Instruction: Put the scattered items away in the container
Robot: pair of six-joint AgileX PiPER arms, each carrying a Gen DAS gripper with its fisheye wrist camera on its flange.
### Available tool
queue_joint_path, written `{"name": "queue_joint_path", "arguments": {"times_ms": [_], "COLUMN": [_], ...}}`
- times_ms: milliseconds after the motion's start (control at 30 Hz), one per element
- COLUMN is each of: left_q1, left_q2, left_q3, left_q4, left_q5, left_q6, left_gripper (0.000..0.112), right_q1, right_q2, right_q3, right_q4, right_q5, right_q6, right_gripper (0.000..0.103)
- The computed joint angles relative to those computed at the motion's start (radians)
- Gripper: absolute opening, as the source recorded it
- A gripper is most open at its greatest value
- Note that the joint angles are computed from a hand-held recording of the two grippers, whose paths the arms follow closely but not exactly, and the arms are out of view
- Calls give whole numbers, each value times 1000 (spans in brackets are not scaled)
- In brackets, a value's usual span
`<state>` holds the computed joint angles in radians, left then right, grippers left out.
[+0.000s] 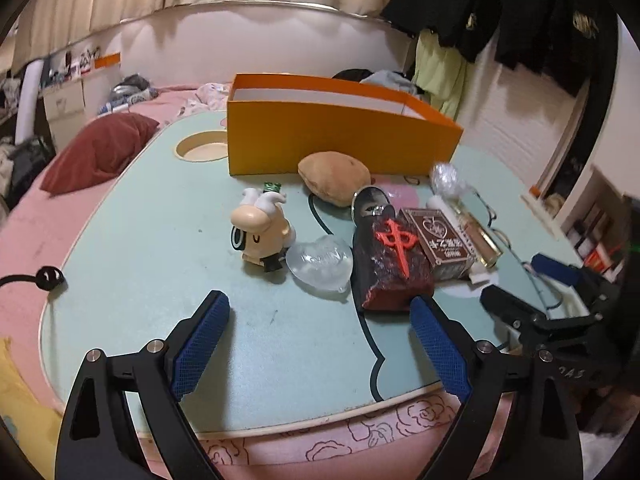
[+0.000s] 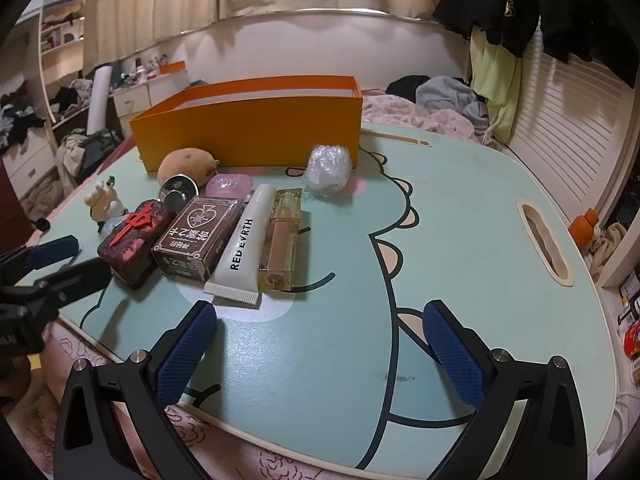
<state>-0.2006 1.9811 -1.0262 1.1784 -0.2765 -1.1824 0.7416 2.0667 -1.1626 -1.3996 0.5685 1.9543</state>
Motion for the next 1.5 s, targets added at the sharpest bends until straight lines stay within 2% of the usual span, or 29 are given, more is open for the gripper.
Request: {"name": "queue_joint_path", "arguments": {"times_ms": [233, 533, 700, 933, 1133, 1233, 1500], "left_q1": [-46, -59, -42, -35, 14, 26, 13], "left_q2": [3, 6, 5, 4, 5, 8, 3], "left_q3": [-3, -11, -17, -17, -16, -14, -1], "left_q4": [-148, -160, -44, -16, 92, 85, 21], "left_q5": [69, 100, 77, 66, -28, -53, -34], "left_q6": [144, 165, 48, 17, -98, -98, -33], "left_gripper": [92, 92, 92, 92, 92, 92, 92], "right_q1": [2, 2, 5, 3, 4, 4, 4], "right_q2": [2, 4, 6, 5, 7, 8, 6], "right_q3": [-5, -7, -9, -8, -10, -10, -4], "right_q4": [3, -4, -6, -7, -9, -9, -22], "right_q5": [1, -1, 4, -3, -1, -1, 0], "right_q6": [-4, -2, 3, -1, 1, 2, 14], "right_gripper": [103, 103, 103, 103, 103, 103, 103]}}
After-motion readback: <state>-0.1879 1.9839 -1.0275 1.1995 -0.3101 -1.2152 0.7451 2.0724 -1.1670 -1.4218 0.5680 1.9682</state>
